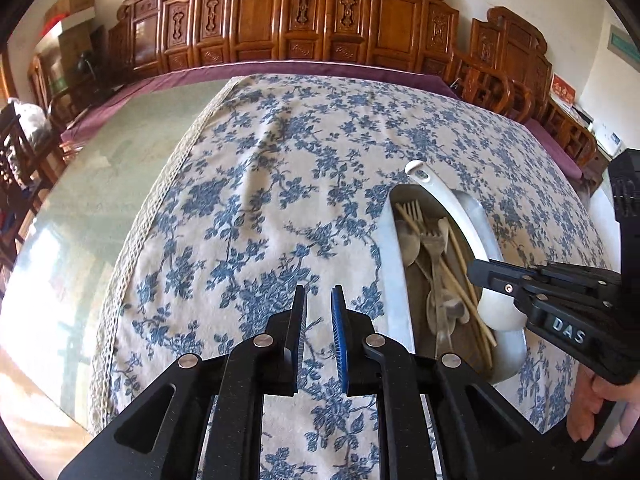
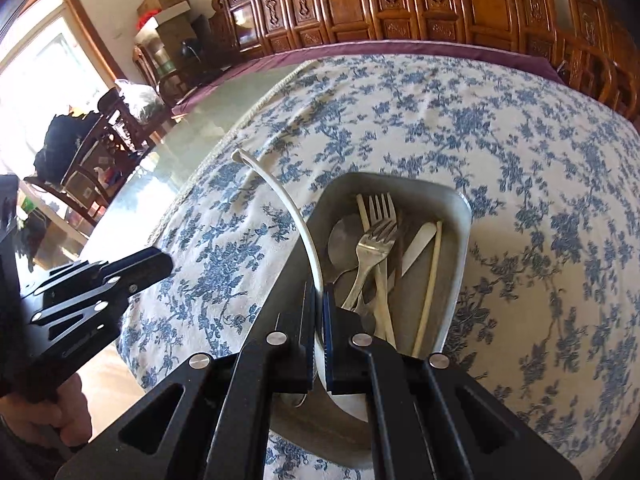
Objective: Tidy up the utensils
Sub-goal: 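Lower the white plastic spoon into the grey tray and open the right gripper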
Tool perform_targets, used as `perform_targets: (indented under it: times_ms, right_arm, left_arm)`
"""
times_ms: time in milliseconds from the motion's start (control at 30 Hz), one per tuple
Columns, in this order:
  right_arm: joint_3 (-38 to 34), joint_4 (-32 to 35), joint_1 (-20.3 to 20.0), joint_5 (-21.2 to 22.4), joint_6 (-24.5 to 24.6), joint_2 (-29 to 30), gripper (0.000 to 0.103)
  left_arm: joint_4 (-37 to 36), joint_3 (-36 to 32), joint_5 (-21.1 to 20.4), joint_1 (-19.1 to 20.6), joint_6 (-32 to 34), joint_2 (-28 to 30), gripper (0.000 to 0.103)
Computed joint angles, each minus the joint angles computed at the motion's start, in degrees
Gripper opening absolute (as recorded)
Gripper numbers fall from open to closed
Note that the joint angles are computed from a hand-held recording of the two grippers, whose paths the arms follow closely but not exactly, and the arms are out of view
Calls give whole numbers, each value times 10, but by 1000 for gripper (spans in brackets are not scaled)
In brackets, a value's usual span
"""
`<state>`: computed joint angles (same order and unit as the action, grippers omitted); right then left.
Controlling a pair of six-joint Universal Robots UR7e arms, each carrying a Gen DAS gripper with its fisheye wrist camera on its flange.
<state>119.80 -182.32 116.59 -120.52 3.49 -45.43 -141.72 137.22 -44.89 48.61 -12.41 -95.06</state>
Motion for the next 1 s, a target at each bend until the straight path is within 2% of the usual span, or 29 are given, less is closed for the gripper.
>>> perform_targets:
  times_ms: [467, 733, 1000]
  right_arm:
    - [6, -33, -27, -24, -3, 3, 8]
    - [5, -34, -19, -59, -45, 7, 11]
    - [18, -4, -24, -28, -23, -11, 10]
  left_arm:
    - [-13, 11, -4, -1, 5, -11, 11]
    - [-19, 12, -9, -1, 8, -10, 12]
    - [-19, 12, -8, -3, 7, -8, 12]
